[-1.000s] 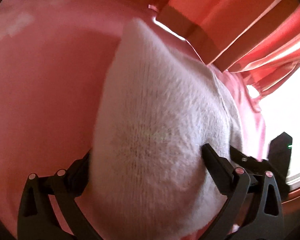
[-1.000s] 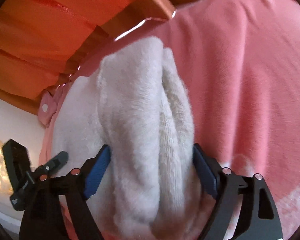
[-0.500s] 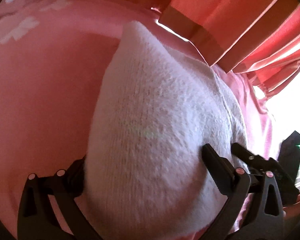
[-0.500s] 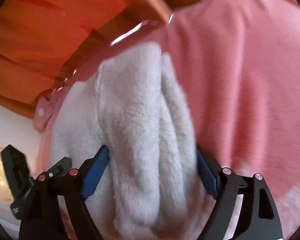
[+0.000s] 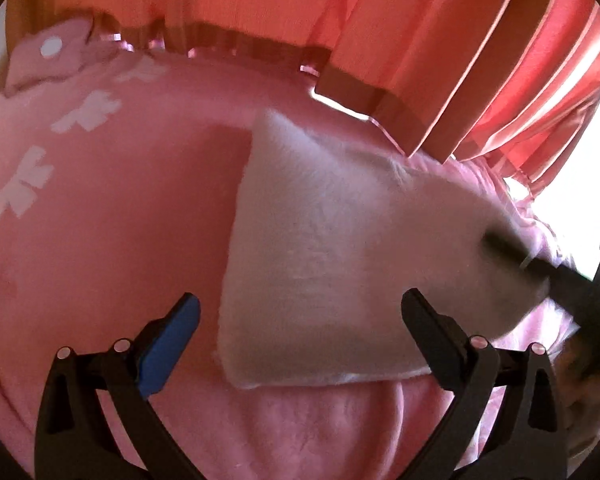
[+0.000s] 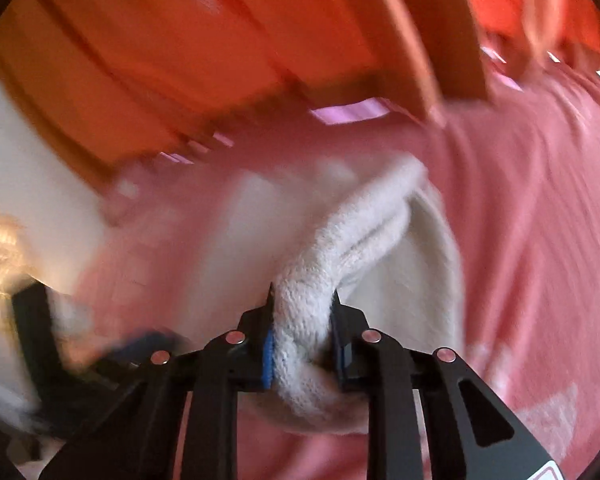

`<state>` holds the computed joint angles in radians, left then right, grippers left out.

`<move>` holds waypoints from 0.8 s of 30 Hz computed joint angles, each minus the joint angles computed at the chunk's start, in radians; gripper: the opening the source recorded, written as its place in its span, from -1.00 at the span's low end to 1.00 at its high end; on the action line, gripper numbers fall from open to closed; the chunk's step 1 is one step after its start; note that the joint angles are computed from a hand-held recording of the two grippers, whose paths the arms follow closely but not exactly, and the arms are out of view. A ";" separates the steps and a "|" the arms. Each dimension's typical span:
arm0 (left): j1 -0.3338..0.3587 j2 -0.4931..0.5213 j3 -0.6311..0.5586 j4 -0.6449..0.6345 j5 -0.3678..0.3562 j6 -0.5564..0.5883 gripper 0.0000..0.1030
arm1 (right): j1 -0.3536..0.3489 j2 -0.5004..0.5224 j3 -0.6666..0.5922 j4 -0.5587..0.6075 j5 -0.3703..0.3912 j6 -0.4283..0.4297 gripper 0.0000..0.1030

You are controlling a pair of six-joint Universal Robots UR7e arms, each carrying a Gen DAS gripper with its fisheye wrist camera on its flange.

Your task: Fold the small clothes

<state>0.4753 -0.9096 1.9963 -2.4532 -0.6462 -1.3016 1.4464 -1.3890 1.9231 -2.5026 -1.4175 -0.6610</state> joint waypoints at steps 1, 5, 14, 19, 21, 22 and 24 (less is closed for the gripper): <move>-0.014 -0.012 0.008 0.031 0.014 -0.014 0.90 | 0.010 -0.001 -0.005 0.011 0.015 -0.003 -0.60; -0.061 -0.089 0.044 0.233 0.034 -0.153 0.90 | 0.091 0.049 -0.030 -0.015 -0.029 0.008 -0.61; -0.156 -0.305 0.148 0.606 -0.080 -0.490 0.90 | 0.335 0.188 0.014 0.000 -0.071 -0.039 -0.61; -0.218 -0.425 0.211 0.724 -0.136 -0.614 0.90 | 0.457 0.310 0.034 -0.052 -0.176 -0.044 -0.62; -0.236 -0.468 0.239 0.743 -0.141 -0.655 0.90 | 0.487 0.359 0.033 -0.082 -0.235 -0.037 -0.62; -0.238 -0.486 0.250 0.746 -0.141 -0.663 0.90 | 0.496 0.372 0.031 -0.085 -0.248 -0.028 -0.62; -0.238 -0.510 0.267 0.739 -0.133 -0.669 0.90 | 0.495 0.387 0.021 -0.081 -0.260 -0.010 -0.63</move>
